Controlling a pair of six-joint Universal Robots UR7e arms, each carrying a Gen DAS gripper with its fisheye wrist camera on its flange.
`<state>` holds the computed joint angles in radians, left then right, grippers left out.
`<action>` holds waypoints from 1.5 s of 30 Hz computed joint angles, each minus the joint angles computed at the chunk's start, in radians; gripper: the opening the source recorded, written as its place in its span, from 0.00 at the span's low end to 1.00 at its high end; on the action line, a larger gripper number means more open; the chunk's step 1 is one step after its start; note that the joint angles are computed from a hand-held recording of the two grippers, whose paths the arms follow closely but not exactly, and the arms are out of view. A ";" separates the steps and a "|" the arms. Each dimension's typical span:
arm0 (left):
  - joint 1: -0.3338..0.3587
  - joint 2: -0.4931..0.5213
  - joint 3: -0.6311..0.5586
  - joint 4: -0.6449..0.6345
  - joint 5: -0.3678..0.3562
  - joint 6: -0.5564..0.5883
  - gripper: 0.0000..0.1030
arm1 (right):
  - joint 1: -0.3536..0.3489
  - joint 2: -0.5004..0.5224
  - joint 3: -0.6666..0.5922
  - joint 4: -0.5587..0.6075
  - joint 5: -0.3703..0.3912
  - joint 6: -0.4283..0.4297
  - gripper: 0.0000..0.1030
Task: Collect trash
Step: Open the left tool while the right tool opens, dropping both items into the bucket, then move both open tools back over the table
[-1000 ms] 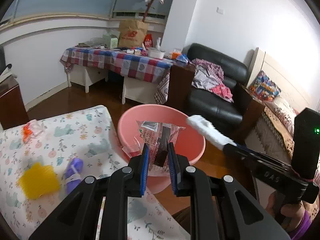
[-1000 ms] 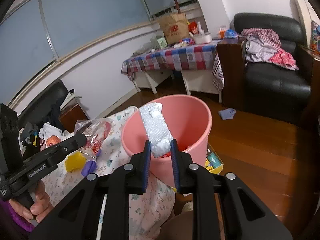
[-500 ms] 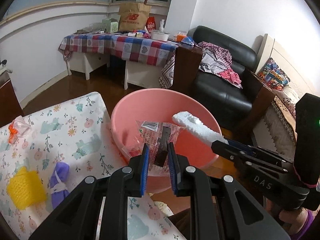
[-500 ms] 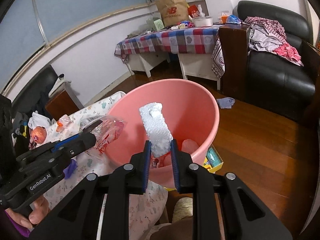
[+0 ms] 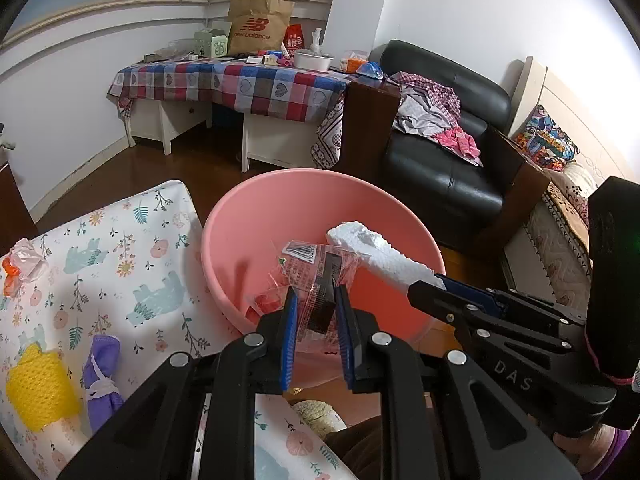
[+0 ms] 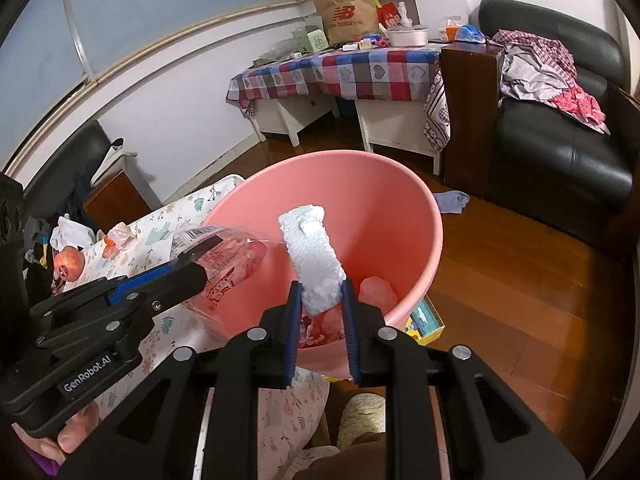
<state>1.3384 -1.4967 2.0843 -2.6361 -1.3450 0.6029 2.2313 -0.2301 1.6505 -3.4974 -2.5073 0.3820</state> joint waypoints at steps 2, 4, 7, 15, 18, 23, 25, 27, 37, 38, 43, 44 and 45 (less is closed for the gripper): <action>0.000 0.000 0.000 0.000 0.000 0.000 0.17 | 0.001 0.001 -0.001 -0.002 -0.004 -0.004 0.19; 0.000 0.004 0.001 -0.002 0.002 -0.003 0.17 | -0.001 0.000 0.000 -0.004 -0.005 -0.005 0.19; -0.001 0.010 0.004 -0.009 0.006 0.002 0.17 | -0.003 0.000 0.000 -0.004 -0.006 -0.006 0.19; -0.004 0.027 -0.005 -0.004 0.016 -0.012 0.21 | -0.011 -0.004 0.007 -0.005 -0.013 0.011 0.21; 0.002 0.028 -0.013 0.008 0.008 -0.019 0.24 | -0.016 -0.009 0.012 0.011 -0.010 0.037 0.25; 0.007 0.018 -0.009 0.001 -0.011 -0.008 0.38 | -0.021 -0.010 0.024 -0.016 0.002 0.048 0.36; 0.006 0.011 -0.007 0.000 -0.018 -0.007 0.39 | -0.017 -0.008 0.024 -0.022 -0.004 0.049 0.36; 0.008 0.005 -0.010 0.002 -0.025 -0.011 0.39 | -0.014 -0.008 0.025 -0.031 -0.003 0.047 0.36; 0.016 -0.063 0.003 0.016 -0.033 -0.019 0.47 | 0.025 -0.004 0.020 -0.018 -0.004 0.072 0.36; 0.018 -0.072 0.005 0.019 -0.034 -0.020 0.47 | 0.029 -0.003 0.019 -0.013 -0.004 0.076 0.36; 0.033 -0.117 0.010 0.041 -0.028 -0.017 0.50 | 0.058 0.011 -0.001 0.014 0.000 0.096 0.42; 0.038 -0.124 0.009 0.048 -0.027 -0.014 0.51 | 0.063 0.015 -0.006 0.014 0.002 0.096 0.46; 0.043 -0.133 0.010 0.053 -0.024 -0.010 0.51 | 0.069 0.021 -0.012 0.016 0.004 0.095 0.47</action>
<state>1.3818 -1.6300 2.0944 -2.5834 -1.3695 0.5926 2.3000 -0.2093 1.6388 -3.4810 -2.5034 0.4775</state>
